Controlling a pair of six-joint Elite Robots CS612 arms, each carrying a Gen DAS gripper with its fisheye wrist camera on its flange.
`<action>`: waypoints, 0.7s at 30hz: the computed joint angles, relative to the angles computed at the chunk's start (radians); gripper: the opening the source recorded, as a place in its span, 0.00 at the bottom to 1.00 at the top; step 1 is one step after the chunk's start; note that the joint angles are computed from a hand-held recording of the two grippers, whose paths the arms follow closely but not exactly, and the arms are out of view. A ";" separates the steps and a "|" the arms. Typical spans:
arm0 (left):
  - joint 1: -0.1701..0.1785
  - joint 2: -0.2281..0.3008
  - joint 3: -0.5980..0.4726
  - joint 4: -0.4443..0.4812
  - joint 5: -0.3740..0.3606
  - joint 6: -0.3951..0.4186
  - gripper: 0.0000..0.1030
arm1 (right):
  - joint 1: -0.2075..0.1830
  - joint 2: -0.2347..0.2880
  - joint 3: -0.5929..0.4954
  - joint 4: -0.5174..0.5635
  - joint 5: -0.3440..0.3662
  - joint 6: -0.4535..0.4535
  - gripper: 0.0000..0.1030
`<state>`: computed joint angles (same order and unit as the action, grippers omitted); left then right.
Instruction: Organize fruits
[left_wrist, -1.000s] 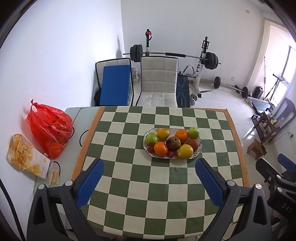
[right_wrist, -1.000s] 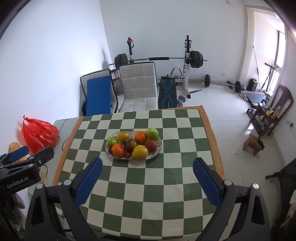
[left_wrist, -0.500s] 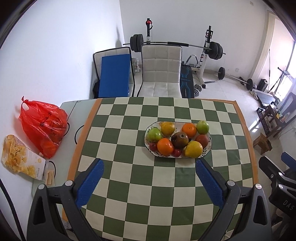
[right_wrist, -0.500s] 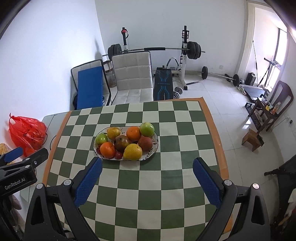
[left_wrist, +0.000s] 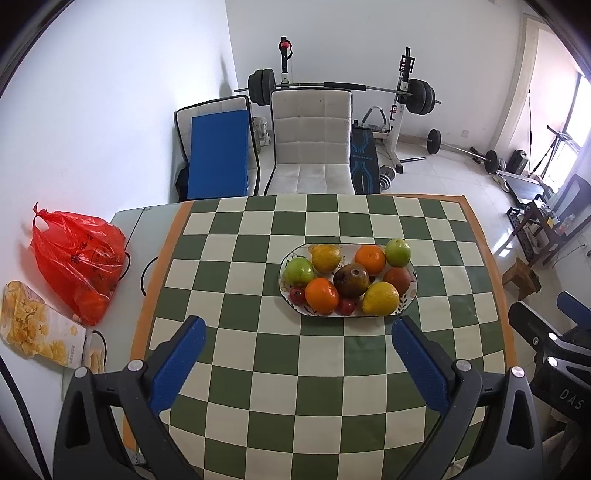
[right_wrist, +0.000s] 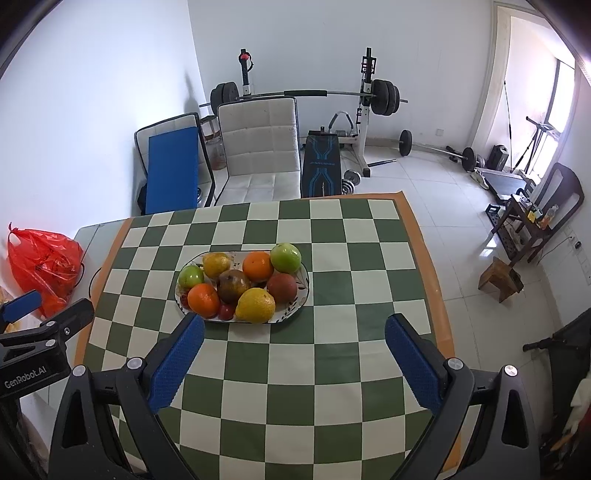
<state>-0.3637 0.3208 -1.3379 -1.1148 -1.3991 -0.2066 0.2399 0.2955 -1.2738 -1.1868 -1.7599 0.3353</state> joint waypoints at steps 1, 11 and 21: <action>0.000 0.000 0.000 -0.001 0.001 -0.001 1.00 | 0.000 0.001 0.001 -0.003 0.001 -0.002 0.97; -0.005 -0.001 -0.003 -0.019 0.016 -0.002 1.00 | 0.006 0.002 -0.007 -0.007 -0.003 -0.008 0.97; -0.012 0.007 -0.023 -0.025 0.028 -0.002 1.00 | 0.007 -0.001 -0.010 -0.004 -0.005 -0.010 0.97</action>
